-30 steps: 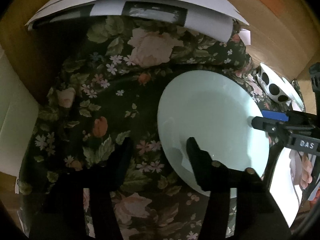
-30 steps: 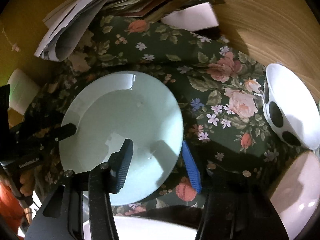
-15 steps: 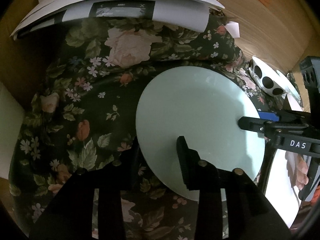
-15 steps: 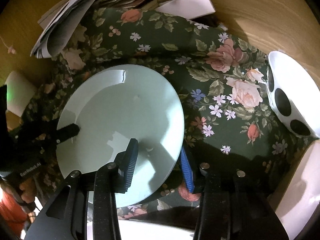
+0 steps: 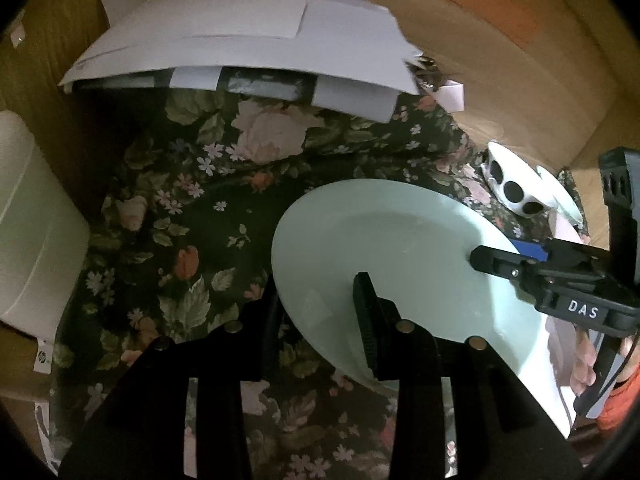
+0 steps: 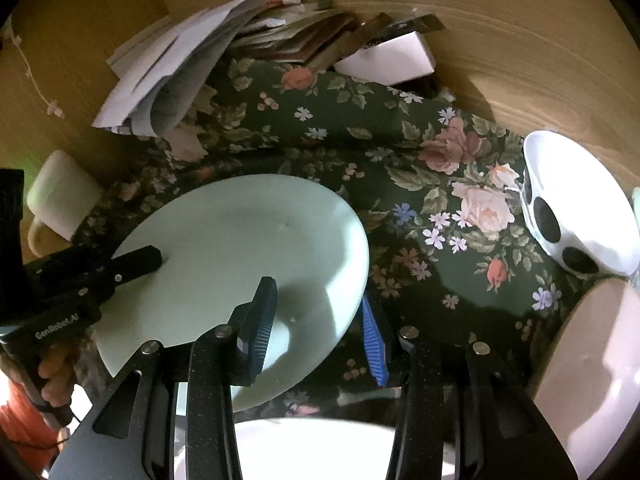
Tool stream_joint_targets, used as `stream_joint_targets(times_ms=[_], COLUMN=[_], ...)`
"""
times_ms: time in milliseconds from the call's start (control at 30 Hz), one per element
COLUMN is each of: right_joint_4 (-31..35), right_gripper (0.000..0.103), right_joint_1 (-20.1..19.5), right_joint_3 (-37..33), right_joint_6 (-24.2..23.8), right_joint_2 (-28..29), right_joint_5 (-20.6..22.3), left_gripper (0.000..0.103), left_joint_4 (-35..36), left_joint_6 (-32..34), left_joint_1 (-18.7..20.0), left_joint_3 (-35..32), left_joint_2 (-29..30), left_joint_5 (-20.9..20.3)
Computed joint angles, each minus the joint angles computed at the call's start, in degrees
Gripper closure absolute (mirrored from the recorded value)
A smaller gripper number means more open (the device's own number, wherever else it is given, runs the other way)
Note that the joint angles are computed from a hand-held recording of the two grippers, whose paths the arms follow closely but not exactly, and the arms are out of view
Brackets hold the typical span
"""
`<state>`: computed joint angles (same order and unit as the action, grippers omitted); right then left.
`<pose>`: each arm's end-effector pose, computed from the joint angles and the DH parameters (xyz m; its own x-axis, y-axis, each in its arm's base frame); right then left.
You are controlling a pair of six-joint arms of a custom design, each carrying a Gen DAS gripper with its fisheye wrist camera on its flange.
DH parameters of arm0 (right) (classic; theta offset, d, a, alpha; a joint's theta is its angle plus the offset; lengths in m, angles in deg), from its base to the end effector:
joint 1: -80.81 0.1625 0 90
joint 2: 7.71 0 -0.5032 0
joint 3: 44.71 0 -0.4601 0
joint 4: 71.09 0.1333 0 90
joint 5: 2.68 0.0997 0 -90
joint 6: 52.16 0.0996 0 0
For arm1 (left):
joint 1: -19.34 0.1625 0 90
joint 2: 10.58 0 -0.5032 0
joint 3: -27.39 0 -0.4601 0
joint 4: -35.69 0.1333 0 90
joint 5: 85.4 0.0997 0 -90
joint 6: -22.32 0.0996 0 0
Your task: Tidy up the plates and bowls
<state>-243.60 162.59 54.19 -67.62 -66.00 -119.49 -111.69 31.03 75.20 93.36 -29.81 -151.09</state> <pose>-0.0194 -0.7523 0.2915 -0.8382 0.2140 0.5016 -0.1214 0.8235 -0.5542 -0.3637 -0.8470 -0.0776 -0.7042 0.5666 -0.4279 0.6659 0.7361 -0.1212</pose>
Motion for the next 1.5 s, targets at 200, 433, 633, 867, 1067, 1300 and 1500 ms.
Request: stream_joint_targets(times_ms=[200,433,633,867,1067,1300,1500], right_joint_4=[-3.0,-7.3,-11.1,-15.5,-18.6,-22.0,-23.5], right_gripper=[0.066,0.066,0.066,0.066,0.066,0.066,0.066], right_joint_1=[0.3,1.7,2.8,3.7,4.5,5.3,5.3], right_joint_3=[2.9,6.8,9.6,13.9,17.8,21.8,24.3], right_joint_6=[0.1,-0.4,-0.8,-0.9,-0.2,0.1,1.1], right_joint_2=[-2.0,-4.7,-6.2,-8.4,-10.5,-12.2,-13.2], right_joint_5=[0.2,-0.4,-1.2,-2.0,-2.8,-3.9,-4.5], left_gripper=[0.068,0.068,0.068,0.068,0.068,0.068,0.067], left_joint_4=[-2.9,-6.6,-9.5,-11.8,-13.2,-15.4,-15.4], left_joint_6=[0.9,1.3,1.9,2.0,2.0,2.2,0.6], left_joint_1=[-1.0,-2.5,-3.8,-5.2,-6.4,-7.6,-7.9], left_joint_3=[3.3,8.0,12.1,16.3,20.1,24.4,26.3], left_joint_2=[-1.8,-4.4,-6.7,-9.0,-10.9,-12.8,-13.2], left_joint_5=[-0.3,-1.0,-1.9,-2.8,-3.4,-3.9,-4.6])
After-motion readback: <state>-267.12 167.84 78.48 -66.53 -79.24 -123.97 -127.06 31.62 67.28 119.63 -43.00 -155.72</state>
